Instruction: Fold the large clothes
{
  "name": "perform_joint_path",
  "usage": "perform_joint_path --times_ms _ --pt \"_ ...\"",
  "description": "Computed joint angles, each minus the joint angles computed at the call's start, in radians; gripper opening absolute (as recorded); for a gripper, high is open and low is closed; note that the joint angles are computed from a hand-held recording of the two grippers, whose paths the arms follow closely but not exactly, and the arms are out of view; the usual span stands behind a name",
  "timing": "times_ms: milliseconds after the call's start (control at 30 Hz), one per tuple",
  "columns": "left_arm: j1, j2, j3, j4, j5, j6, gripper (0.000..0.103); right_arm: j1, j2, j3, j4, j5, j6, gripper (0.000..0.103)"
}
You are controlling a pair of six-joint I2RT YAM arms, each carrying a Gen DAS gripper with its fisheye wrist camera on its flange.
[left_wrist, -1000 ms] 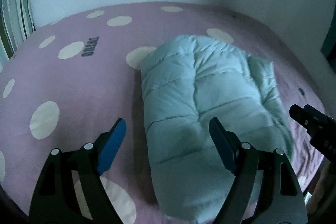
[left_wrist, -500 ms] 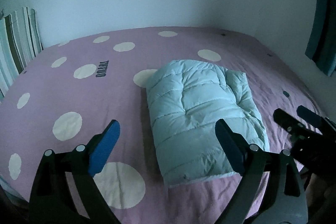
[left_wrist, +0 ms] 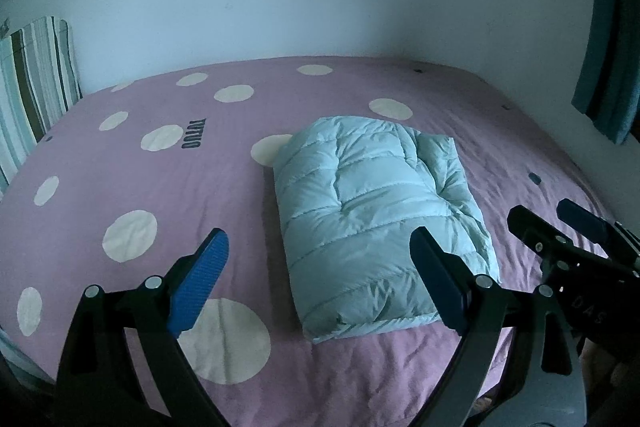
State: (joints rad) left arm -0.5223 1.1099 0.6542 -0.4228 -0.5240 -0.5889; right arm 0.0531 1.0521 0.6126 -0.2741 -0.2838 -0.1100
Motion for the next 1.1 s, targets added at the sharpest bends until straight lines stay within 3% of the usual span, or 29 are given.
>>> perform_joint_path --times_ms 1100 --pt "-0.021 0.04 0.015 0.017 -0.017 -0.018 0.092 0.013 0.007 -0.007 0.004 0.018 0.013 0.075"
